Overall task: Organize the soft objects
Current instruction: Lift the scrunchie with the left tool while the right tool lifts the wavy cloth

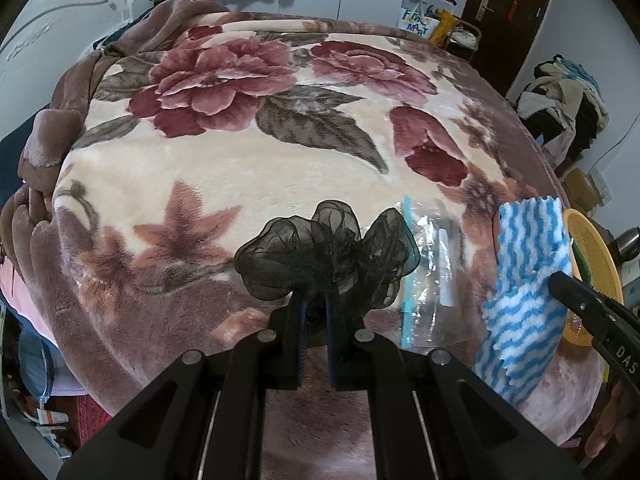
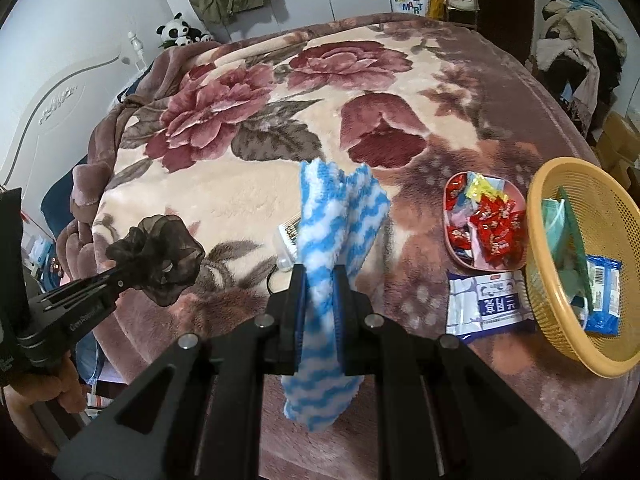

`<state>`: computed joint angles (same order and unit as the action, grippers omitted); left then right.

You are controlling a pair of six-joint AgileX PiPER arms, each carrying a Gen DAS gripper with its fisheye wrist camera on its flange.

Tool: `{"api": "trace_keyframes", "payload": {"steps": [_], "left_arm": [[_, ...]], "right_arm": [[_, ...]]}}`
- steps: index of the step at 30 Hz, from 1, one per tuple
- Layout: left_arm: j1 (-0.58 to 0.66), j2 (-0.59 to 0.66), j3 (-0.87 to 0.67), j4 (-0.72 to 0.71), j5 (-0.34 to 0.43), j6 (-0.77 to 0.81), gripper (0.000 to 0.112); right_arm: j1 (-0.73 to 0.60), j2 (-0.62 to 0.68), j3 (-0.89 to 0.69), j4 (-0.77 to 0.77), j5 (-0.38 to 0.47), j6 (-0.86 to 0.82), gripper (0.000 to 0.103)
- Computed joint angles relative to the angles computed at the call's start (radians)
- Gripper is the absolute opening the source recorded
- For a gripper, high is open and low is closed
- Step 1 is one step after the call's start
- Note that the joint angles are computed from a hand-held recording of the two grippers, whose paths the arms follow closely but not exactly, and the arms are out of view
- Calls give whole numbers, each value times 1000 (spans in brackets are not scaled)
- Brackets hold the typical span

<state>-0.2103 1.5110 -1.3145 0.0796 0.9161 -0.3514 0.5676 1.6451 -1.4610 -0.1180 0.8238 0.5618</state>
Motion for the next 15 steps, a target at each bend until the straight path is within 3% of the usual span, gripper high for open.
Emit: {"api": "trace_keyframes", "payload": {"steps": [15], "left_arm": [[-97,40,-70,28,35,-48,6]], "right_arm": [[-50,-84,77,-2,-9,7,13]]}}
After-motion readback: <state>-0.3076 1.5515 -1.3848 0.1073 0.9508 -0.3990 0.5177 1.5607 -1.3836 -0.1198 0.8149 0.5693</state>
